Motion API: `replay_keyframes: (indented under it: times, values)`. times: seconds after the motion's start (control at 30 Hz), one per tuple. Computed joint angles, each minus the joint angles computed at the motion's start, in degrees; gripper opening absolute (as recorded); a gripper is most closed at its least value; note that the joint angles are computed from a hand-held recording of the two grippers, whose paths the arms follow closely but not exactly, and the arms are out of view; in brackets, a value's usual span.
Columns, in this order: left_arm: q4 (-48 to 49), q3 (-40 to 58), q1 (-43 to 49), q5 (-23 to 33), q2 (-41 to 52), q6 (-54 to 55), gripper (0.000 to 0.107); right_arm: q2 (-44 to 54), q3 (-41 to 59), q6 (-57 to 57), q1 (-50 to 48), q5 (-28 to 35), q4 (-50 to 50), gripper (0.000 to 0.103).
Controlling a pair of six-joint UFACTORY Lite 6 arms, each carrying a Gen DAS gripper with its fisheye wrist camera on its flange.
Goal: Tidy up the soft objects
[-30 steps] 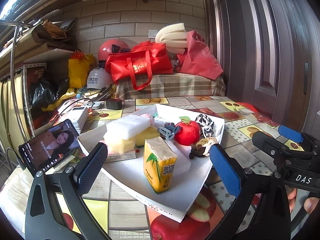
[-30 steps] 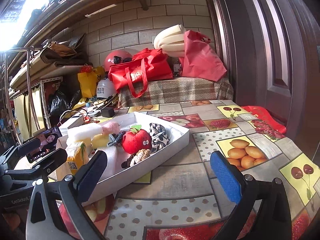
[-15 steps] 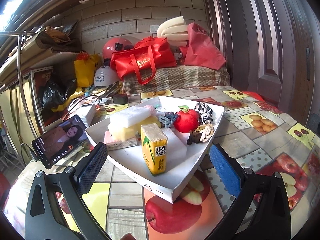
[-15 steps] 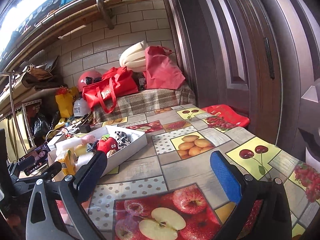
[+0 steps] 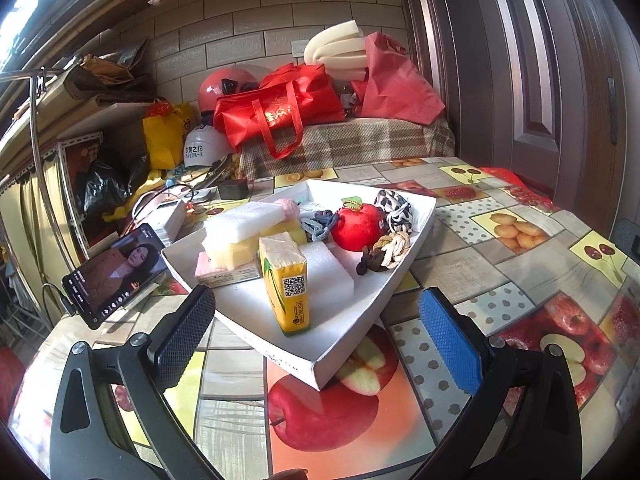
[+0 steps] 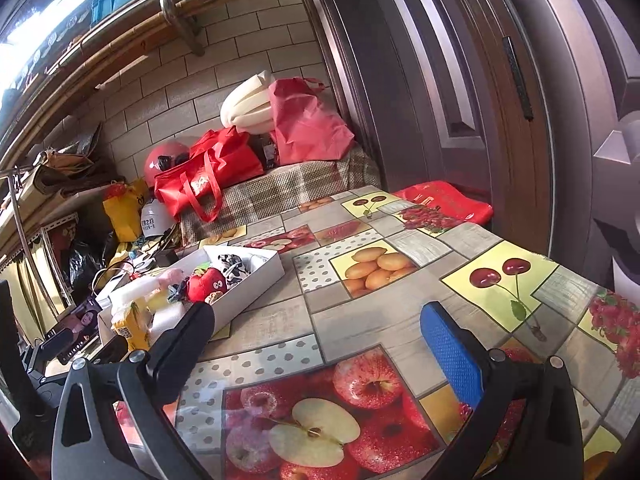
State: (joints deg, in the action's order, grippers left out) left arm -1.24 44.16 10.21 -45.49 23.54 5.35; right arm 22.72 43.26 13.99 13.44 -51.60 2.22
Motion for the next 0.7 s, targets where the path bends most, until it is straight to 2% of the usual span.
replay_keyframes:
  times: [0.3,0.7]
  values:
    - [0.01,-0.38,0.02,0.0,-0.29,-0.08,0.103,0.17,0.9,-5.36,2.0,1.47,3.43,0.103]
    - [0.73,0.9,0.53,1.73,0.58,-1.03,0.103,0.06,0.88,-5.86,2.42,1.59,3.94,0.103]
